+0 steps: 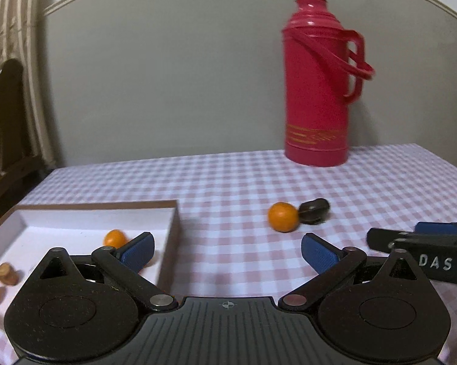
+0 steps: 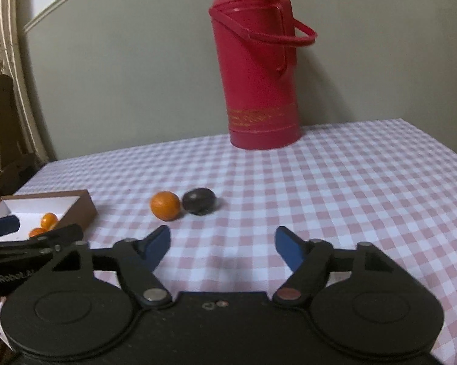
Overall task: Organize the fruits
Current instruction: 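Withdraw both open grippers from the box toward the mandarin and dark brown fruit, then close the left gripper on the mandarin while the right gripper grasps the dark brown fruit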
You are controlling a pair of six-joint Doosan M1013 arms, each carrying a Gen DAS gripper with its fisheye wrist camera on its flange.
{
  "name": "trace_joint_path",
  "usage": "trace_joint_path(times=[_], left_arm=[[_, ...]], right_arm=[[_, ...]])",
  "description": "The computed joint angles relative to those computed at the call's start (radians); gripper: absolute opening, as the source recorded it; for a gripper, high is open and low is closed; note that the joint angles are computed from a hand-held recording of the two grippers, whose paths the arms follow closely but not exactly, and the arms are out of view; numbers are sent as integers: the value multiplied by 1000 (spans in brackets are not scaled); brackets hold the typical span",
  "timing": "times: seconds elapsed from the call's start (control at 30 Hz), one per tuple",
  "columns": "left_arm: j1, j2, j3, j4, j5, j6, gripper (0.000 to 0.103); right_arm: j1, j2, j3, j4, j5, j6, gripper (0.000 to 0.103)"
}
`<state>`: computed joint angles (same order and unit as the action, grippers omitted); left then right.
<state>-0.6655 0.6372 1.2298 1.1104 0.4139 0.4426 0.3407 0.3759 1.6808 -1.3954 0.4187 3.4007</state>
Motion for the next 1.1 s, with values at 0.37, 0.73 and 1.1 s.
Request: trace_joint_path(times=[0.37,0.73,1.1], left_arm=[[10,84,-131,-299,26,315,72],[17,169,-273,-519,54,531,67],[17,225,-364,-608,76,594,46]], right_arm=[[-41,40,-56,184,-84,-185,47],[-72,73,-102,316,-107,-294,41],[-99,85,-117,299,-154,-266,39]])
